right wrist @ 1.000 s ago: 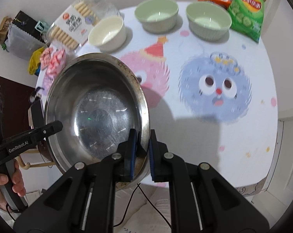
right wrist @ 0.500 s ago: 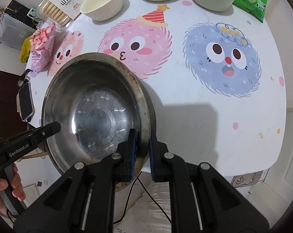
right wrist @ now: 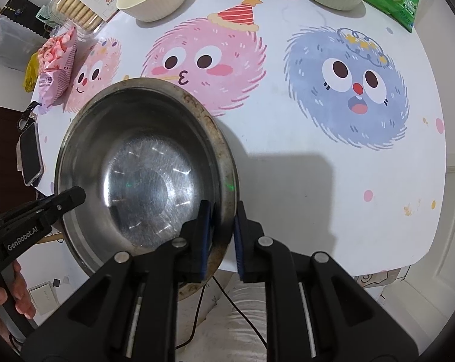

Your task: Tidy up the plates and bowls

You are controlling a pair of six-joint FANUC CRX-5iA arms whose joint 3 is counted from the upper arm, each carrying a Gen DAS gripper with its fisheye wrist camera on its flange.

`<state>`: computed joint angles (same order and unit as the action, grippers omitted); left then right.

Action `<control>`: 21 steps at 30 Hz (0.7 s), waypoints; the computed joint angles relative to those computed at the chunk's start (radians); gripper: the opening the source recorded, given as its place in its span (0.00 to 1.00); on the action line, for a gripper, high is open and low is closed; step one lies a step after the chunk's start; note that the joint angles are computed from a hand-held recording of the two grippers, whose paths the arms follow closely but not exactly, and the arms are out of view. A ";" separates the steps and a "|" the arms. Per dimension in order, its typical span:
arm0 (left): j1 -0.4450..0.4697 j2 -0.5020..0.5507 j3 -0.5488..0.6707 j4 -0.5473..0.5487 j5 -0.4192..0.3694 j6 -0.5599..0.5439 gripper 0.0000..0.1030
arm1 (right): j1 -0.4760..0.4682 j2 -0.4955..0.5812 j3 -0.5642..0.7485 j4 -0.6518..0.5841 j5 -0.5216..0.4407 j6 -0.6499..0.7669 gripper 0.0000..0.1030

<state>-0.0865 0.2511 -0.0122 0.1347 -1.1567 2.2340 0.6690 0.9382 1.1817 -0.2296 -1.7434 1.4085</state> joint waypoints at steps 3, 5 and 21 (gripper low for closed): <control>-0.004 0.005 0.011 -0.015 -0.012 0.008 0.18 | 0.006 0.006 0.011 0.012 -0.007 0.008 0.17; -0.001 0.008 0.009 -0.012 -0.018 0.009 0.20 | 0.008 0.012 0.023 0.013 -0.016 0.012 0.17; 0.050 -0.081 -0.149 0.079 0.108 0.002 0.82 | -0.031 -0.067 -0.090 -0.012 0.073 -0.041 0.66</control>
